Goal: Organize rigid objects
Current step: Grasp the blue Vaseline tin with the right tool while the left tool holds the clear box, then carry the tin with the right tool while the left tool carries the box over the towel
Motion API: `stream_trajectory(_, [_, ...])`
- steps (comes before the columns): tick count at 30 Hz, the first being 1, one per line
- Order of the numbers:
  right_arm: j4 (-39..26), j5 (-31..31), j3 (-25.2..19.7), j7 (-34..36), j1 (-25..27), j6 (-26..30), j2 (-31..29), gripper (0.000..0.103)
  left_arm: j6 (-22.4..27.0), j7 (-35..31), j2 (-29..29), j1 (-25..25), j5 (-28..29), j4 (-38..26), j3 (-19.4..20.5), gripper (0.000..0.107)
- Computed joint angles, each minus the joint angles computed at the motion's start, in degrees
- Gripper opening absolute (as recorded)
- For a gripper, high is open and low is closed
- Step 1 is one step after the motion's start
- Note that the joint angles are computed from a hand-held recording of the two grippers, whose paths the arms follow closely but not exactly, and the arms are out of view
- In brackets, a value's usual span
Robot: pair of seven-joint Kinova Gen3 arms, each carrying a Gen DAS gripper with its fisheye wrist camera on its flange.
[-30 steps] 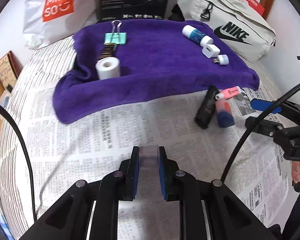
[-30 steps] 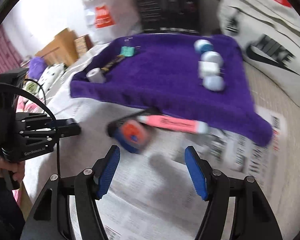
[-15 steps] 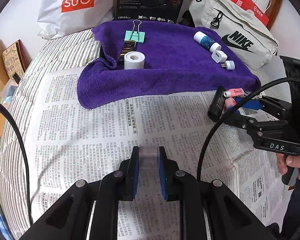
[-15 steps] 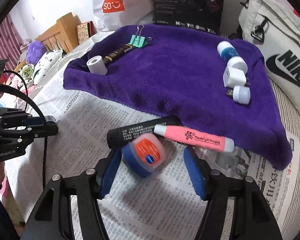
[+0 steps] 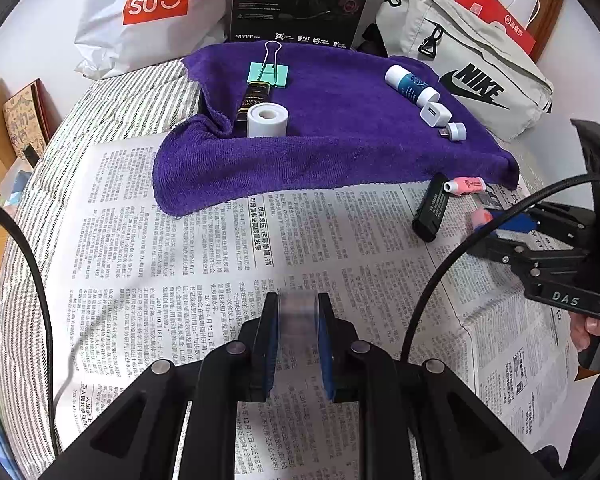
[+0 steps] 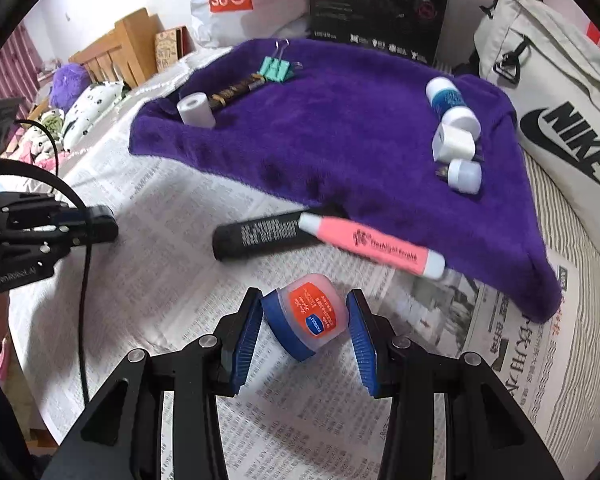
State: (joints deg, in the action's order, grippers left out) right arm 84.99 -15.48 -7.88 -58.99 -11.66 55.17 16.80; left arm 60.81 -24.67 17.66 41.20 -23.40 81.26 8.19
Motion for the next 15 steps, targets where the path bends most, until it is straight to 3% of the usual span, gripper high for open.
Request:
stream_trajectory(10, [0.71, -2.75, -0.42, 1.89, 1.67, -0.79, 0.13, 0.043, -3.99, 1.06, -2.37, -1.48, 1.31, 3.40, 0.46, 0.017])
stream_trajectory(15, [0.91, -3.97, -0.16, 3.27, 2.76, -0.27, -0.68, 0.043, -3.08, 0.82, -2.28, -1.62, 1.16, 2.80, 0.77, 0.017])
